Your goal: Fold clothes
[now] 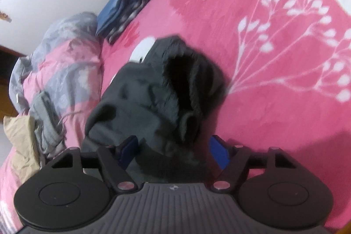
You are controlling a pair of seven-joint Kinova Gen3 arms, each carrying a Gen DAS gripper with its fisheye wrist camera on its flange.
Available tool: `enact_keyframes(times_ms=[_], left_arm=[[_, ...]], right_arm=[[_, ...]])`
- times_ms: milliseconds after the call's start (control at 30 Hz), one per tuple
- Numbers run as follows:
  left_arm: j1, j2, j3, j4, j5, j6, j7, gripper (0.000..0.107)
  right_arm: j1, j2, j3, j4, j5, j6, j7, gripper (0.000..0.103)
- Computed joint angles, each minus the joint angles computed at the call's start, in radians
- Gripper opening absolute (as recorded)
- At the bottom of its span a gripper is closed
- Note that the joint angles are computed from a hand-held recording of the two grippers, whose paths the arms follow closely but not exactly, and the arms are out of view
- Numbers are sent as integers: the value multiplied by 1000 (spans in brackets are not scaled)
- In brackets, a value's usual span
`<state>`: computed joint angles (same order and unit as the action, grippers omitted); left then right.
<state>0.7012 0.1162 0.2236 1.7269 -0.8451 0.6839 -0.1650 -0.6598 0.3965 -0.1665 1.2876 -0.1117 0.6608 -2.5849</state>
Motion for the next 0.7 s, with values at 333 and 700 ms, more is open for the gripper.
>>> enact_keyframes(times_ms=[333,700], left_arm=[[12,-33,4,35,-103,31,153,3],[-22,-108,91,74,-191,292,313,13]], right_arm=[[24,23,-71,-66,-88,67,200,47],[129,162,-216,-152,-410,0,492,47]])
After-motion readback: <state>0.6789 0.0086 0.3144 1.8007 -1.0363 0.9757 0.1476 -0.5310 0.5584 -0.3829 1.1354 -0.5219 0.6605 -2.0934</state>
